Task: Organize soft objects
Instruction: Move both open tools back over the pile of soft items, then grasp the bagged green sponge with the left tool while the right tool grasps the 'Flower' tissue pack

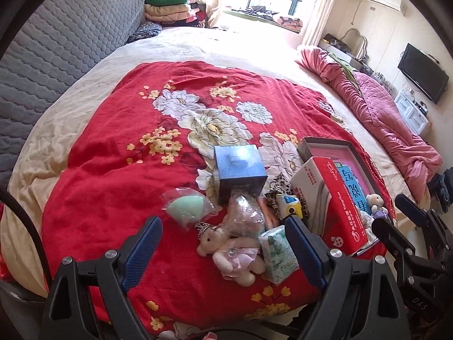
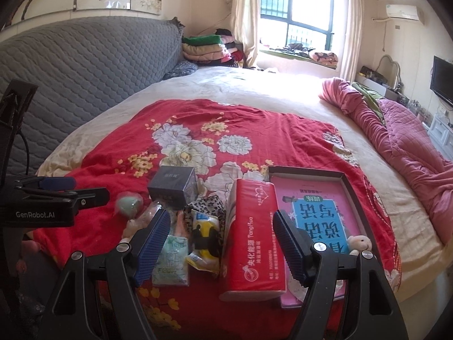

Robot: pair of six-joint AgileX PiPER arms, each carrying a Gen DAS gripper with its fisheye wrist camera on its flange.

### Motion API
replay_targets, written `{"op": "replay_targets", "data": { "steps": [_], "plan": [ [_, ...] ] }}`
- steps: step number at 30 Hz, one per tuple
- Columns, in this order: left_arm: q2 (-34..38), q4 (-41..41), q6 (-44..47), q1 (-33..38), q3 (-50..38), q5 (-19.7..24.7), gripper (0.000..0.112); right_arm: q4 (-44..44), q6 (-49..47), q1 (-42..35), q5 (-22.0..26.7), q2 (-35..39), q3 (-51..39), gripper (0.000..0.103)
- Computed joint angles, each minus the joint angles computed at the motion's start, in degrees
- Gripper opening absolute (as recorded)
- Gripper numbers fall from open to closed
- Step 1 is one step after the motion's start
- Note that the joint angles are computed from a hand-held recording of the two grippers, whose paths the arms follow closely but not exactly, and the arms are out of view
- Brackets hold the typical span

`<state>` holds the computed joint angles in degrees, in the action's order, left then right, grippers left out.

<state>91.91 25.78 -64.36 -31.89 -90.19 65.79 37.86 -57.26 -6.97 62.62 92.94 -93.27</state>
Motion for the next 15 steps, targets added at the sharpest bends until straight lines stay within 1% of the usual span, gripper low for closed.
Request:
{"op": "replay_targets", "data": {
  "steps": [5,9,15],
  "plan": [
    [-3.07,-1.04,-1.28,2.81,5.69,-2.33,0.088,-1.30,-0.87,2.16,-1.75,-1.56,4.04,0.076],
    [-4.57,-1.60,-1.70,4.60,9.41,-4.06,0.088,-1.58,-0.41,3.02,-1.74,-2.39,7.66,0.076],
    [-5.85,-3.17,-1.83,7.14,14.79,-7.44,0.088,-3.53,0.27,5.77,-4.37,-4.15,14.78,0.076]
  ]
}}
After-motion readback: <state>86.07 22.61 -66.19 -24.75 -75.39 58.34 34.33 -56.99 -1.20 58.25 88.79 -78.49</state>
